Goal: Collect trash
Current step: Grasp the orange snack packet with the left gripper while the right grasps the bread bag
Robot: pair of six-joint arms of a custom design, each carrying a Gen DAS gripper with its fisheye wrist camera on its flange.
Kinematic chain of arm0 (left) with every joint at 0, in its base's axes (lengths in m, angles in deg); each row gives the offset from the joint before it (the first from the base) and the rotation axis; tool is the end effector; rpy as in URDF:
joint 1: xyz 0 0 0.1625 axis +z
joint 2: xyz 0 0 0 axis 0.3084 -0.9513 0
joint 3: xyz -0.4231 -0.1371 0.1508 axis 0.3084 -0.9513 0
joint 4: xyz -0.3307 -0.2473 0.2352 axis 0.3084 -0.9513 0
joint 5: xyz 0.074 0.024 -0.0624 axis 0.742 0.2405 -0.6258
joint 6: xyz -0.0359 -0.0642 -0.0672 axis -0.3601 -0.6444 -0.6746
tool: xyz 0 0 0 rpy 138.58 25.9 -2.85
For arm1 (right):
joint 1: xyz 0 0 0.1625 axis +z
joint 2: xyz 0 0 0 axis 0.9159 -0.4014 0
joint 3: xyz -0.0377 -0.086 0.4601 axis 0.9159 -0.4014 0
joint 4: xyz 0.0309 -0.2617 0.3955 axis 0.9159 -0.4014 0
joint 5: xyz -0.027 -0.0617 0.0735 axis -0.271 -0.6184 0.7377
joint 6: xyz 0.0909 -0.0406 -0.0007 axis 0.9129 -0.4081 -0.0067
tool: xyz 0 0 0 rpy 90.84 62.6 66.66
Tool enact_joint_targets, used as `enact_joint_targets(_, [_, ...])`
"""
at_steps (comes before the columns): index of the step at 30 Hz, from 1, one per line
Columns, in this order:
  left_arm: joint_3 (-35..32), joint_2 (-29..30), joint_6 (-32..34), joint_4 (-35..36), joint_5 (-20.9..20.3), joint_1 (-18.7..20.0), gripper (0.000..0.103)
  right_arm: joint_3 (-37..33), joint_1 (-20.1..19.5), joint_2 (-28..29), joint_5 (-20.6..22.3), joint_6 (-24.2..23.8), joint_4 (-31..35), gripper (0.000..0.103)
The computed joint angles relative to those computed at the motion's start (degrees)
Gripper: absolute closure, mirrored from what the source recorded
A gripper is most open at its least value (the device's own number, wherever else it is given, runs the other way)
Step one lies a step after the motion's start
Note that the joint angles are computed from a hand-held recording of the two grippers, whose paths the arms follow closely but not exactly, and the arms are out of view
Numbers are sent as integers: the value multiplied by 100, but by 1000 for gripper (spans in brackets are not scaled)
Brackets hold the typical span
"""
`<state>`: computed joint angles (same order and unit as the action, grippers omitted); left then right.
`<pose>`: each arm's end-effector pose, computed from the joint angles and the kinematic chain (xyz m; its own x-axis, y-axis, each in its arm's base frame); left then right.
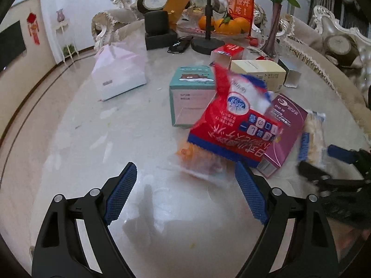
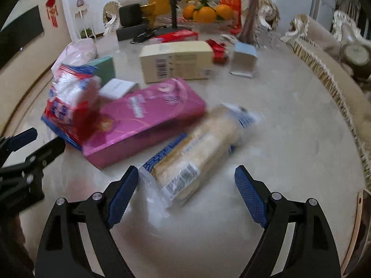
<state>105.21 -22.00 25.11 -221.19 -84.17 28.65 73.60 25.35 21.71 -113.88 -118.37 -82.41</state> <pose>-0.3406 -0.6864 0.0620 -0.6614 -0.2630 -0.7024 0.3196 0.7484 -0.5812 0.1146 -0.7607 0.2743 -0.6491 -0.4141 0.6381 -0.6480 0.7404 -0.1786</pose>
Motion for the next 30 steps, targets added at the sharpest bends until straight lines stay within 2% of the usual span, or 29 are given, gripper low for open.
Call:
enact_joint_targets(3, [-116, 84, 139, 59, 27, 28, 19, -137, -146, -78, 67, 12, 143, 23])
enact_joint_targets(6, [-269, 159, 8, 507, 202, 55, 19, -207, -275, -209, 445, 281, 530, 23])
enact_joint_targets(9, [-355, 176, -62, 654, 231, 90, 19, -162, -285, -245, 713, 222, 626, 23])
enact_joint_targets(12, [-374, 194, 73, 550, 273, 104, 19, -189, -189, -109, 608, 60, 465, 23])
enact_joint_targets(15, [-448, 188, -152, 876, 296, 142, 19, -282, -106, 65, 357, -62, 294, 23])
enact_joint_targets(18, [-328, 121, 57, 161, 5, 199, 19, -466, -84, 210, 223, -14, 291, 23])
enact_joint_targets(19, [-302, 113, 102, -10, -54, 211, 20, -518, -87, 238, 217, -13, 314, 23])
enact_joint_targets(20, [-275, 101, 140, -146, -129, 221, 32, -541, -91, 248, 213, -36, 324, 23])
enact_joint_targets(21, [-246, 90, 266, -355, -286, 239, 42, -550, -87, 260, 191, -77, 294, 25])
enact_joint_targets(22, [-247, 77, 226, -344, -417, 251, 49, -525, -87, 259, 152, -137, 171, 35])
enact_joint_targets(23, [-270, 85, 36, -93, -311, 226, 49, -496, -107, 212, 232, -152, 178, 55])
enact_joint_targets(24, [-286, 84, -105, 88, -282, 212, 50, -489, -124, 173, 290, -140, 247, 62])
enact_joint_targets(25, [-276, 79, -216, 213, -256, 189, 50, -499, -167, 109, 421, -50, 421, 66])
enact_joint_targets(30, [20, -120, -840, 495, -262, 34, 50, -376, -384, -212, 1042, 199, 873, 67])
